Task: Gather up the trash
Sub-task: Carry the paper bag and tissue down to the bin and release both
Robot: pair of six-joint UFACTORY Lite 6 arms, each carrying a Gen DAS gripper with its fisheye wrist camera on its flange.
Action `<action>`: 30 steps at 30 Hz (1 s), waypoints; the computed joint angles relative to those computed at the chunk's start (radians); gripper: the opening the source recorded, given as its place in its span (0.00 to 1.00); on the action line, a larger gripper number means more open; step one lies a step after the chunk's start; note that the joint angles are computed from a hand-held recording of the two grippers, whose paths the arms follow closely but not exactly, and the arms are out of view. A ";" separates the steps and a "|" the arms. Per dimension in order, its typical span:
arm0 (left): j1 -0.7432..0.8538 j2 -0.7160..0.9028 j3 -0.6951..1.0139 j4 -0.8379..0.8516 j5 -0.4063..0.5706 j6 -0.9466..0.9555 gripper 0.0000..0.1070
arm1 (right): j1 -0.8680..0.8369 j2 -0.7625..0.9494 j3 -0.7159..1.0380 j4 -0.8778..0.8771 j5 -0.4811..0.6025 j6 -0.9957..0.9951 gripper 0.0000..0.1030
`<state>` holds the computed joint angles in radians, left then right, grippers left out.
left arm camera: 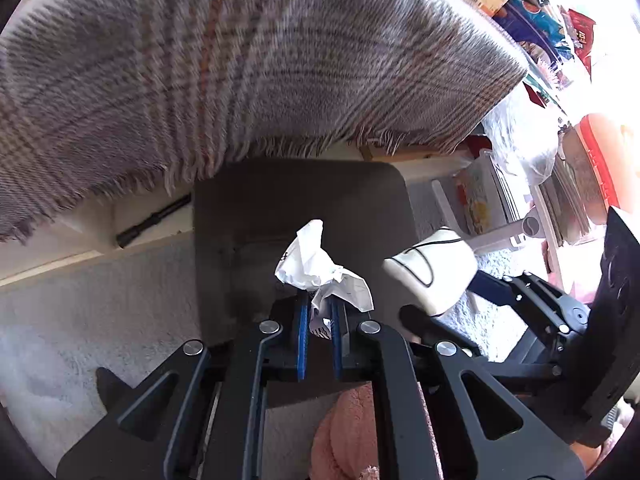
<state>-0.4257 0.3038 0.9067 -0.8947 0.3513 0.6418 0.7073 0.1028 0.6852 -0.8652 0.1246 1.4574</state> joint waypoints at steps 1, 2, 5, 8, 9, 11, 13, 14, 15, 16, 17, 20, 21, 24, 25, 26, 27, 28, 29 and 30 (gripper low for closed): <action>-0.006 0.019 0.019 0.000 0.004 -0.008 0.07 | 0.006 0.015 0.011 -0.007 -0.001 0.014 0.59; -0.005 0.029 0.026 -0.007 0.010 -0.001 0.08 | 0.008 0.029 0.020 0.004 -0.001 0.000 0.60; 0.005 0.042 0.033 -0.004 0.016 0.006 0.13 | 0.024 0.049 0.040 -0.035 0.016 0.025 0.64; 0.001 0.021 0.029 0.044 0.000 -0.048 0.34 | 0.040 0.061 0.044 -0.112 0.034 0.107 0.76; 0.002 0.012 0.027 0.060 -0.002 -0.064 0.38 | 0.041 0.066 0.047 -0.134 0.037 0.125 0.78; 0.006 -0.006 0.021 0.069 0.001 -0.075 0.45 | 0.056 0.057 0.051 -0.123 0.070 0.113 0.82; 0.012 -0.033 0.007 0.084 -0.004 -0.094 0.60 | 0.068 0.034 0.054 -0.058 0.111 0.050 0.85; 0.016 -0.047 0.000 0.085 -0.003 -0.096 0.63 | 0.072 0.019 0.053 -0.047 0.133 0.039 0.88; 0.020 -0.070 -0.011 0.099 -0.004 -0.111 0.70 | 0.080 0.006 0.054 -0.038 0.158 0.032 0.91; 0.027 -0.096 -0.027 0.102 -0.006 -0.115 0.77 | 0.089 -0.015 0.051 -0.040 0.191 0.033 0.94; 0.037 -0.128 -0.047 0.092 -0.006 -0.106 0.79 | 0.096 -0.031 0.051 -0.043 0.220 0.028 0.94; 0.076 -0.241 -0.105 0.155 -0.003 -0.174 0.89 | 0.101 -0.087 0.038 -0.032 0.289 -0.010 0.97; 0.088 -0.273 -0.112 0.211 0.008 -0.225 0.89 | 0.095 -0.107 0.032 -0.019 0.301 -0.026 0.97; 0.134 -0.362 -0.118 0.363 0.053 -0.354 0.89 | 0.029 -0.190 0.013 0.094 0.292 -0.153 0.97; 0.157 -0.388 -0.116 0.390 0.073 -0.372 0.89 | 0.008 -0.215 0.014 0.132 0.292 -0.199 0.97; 0.179 -0.408 -0.106 0.425 0.094 -0.399 0.89 | -0.015 -0.240 0.029 0.183 0.302 -0.260 0.97; 0.199 -0.419 -0.090 0.459 0.114 -0.422 0.89 | -0.034 -0.253 0.049 0.224 0.310 -0.312 0.97; 0.221 -0.418 -0.068 0.483 0.131 -0.433 0.89 | -0.049 -0.259 0.075 0.258 0.322 -0.353 0.97; 0.242 -0.413 -0.038 0.506 0.155 -0.441 0.89 | -0.067 -0.247 0.121 0.289 0.332 -0.392 0.97; 0.260 -0.405 -0.008 0.515 0.179 -0.441 0.89 | -0.074 -0.238 0.158 0.308 0.338 -0.415 0.97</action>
